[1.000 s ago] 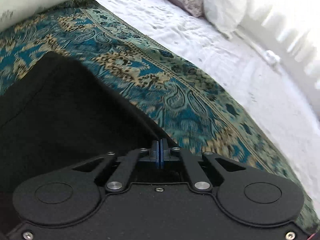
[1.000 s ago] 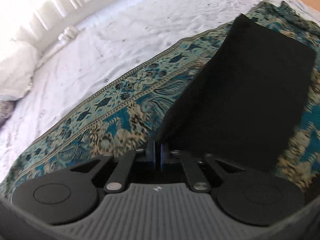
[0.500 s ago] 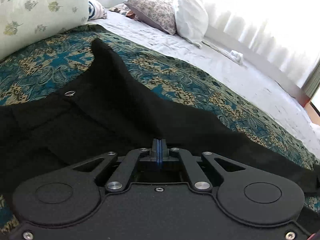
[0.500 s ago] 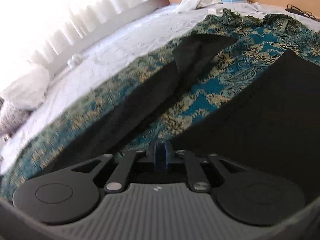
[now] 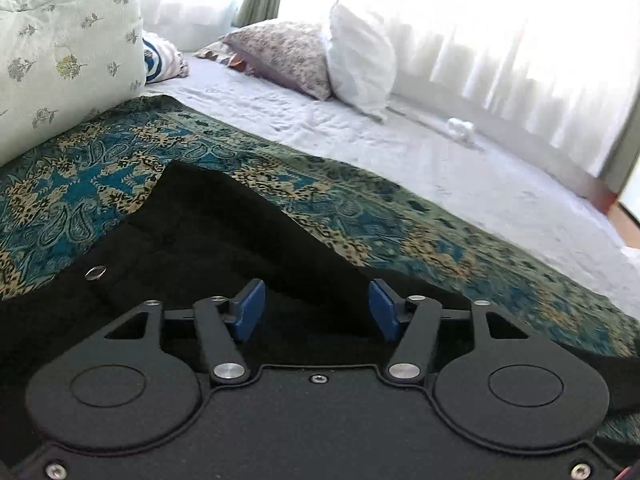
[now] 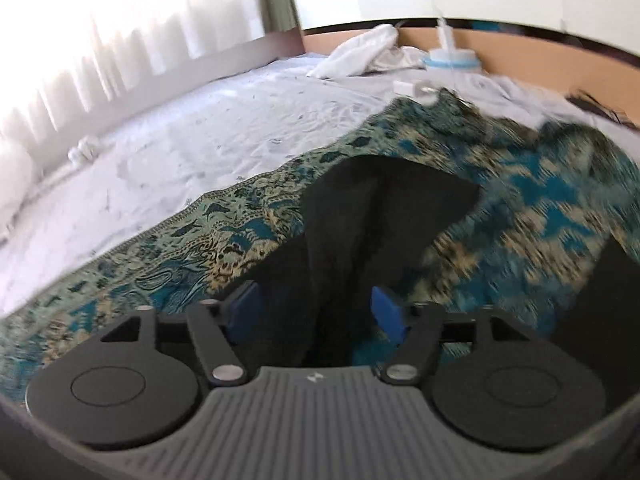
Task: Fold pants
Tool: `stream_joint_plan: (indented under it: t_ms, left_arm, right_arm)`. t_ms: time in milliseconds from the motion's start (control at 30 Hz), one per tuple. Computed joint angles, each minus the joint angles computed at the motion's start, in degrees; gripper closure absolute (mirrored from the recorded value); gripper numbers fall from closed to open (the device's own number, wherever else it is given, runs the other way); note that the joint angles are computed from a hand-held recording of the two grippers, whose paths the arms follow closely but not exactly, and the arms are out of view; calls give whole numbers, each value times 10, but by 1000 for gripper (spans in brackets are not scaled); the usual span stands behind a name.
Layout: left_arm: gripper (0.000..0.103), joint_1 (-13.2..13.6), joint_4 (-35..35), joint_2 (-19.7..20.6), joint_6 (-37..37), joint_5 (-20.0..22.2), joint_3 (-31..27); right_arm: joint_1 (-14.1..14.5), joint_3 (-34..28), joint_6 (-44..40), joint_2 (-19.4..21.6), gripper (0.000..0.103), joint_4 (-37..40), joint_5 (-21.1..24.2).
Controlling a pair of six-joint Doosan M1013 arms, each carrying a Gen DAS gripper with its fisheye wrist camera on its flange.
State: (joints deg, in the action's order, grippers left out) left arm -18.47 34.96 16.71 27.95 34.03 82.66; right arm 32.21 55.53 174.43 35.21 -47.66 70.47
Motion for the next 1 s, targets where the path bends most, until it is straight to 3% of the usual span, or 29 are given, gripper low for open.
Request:
stream_joint_plan:
  t_ms: [33, 200, 300, 333, 367, 400, 433, 533, 733, 933, 1000]
  left_arm:
    - [30, 2, -15, 10, 10, 12, -15]
    - [26, 18, -107, 60, 48, 66, -82]
    - [16, 20, -123, 88, 64, 100, -119]
    - [21, 19, -117, 100, 55, 125, -134]
    - [29, 18, -111, 109, 46, 143, -144]
    - [66, 12, -75, 112, 27, 147, -143]
    - [91, 5, -35, 111, 14, 148, -138]
    - [98, 8, -20, 80, 5, 73, -94]
    - [98, 18, -29, 8, 1, -12, -17]
    - [98, 11, 53, -81, -83, -59, 86]
    - [97, 4, 83, -107, -109, -56, 119]
  right_arm:
    - [-2, -9, -11, 7, 23, 3, 5]
    - [-15, -53, -56, 42, 22, 17, 34]
    - [-19, -72, -77, 58, 22, 19, 51]
    - [-21, -77, -83, 62, 25, 23, 53]
    - [-23, -82, -88, 66, 38, 27, 57]
    - [-23, -86, -84, 69, 68, 23, 65]
    - [-23, -91, -62, 69, 94, 17, 79]
    - [-30, -17, 75, 14, 98, 14, 6]
    - [-14, 98, 167, -79, 98, -34, -55]
    - [36, 178, 205, -143, 98, -85, -18]
    - [53, 199, 200, -155, 98, -90, 6]
